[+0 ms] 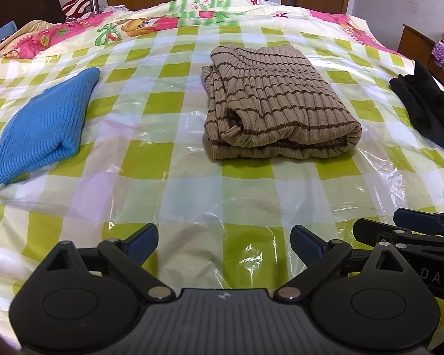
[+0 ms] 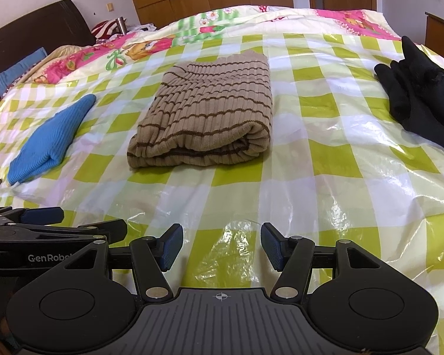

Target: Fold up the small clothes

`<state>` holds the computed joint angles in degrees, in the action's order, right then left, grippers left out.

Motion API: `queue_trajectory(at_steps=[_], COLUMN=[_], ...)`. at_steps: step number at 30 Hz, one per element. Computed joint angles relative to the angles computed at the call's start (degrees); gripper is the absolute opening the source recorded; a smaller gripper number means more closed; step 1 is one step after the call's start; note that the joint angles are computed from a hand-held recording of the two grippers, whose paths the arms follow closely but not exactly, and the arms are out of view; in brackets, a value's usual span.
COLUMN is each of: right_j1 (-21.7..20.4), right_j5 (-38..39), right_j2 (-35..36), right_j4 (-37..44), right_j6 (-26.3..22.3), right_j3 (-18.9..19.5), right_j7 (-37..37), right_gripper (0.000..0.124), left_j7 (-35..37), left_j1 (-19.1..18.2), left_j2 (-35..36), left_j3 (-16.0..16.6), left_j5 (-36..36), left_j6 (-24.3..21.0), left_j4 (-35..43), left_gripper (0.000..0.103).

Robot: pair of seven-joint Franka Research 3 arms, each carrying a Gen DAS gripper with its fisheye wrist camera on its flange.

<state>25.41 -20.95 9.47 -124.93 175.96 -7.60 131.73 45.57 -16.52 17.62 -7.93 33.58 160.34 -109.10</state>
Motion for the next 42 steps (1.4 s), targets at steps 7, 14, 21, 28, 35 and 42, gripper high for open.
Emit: queue_trajectory(at_steps=[7,14,21,28,35,42], right_j1=[0.49,0.49,-0.67,-0.94,-0.71,-0.39], right_j5=[-1.28,-3.68,-1.99,-0.84,-0.48,-1.06], right_j2=[0.03,-0.03,0.06,0.17,0.26,0.14], right_j4=[0.00,0.07,-0.03,-0.05,-0.12,-0.10], right_j6=[-0.83,-1.56,-1.66,-1.68,-1.54,-2.04], right_j3=[-0.50,-0.58,0.82,1.12,0.92,0.65], right_j7=[1.61,3.57,2.51,1.68,1.50,2.36], right_gripper=[0.058,0.058,0.058,0.058,0.058,0.058], left_j7=[0.57,0.26,0.10,0.22,0.21,0.35], left_j1=[-0.17,-0.73,-0.78,-0.71,-0.73,-0.78], left_j2=[0.28,0.37,0.44,0.66,0.69,0.93], left_j3=[-0.12,0.11,0.04,-0.15,-0.13,-0.14], left_j5=[-0.20,0.77,1.31,1.22,1.27,1.26], left_j6=[-0.70,-2.30,-2.92,-3.26,-3.26,-3.31], left_j4=[0.13,0.69,0.95,1.24,1.26,1.49], left_gripper=[0.103,0.103,0.103,0.103,0.103,0.103])
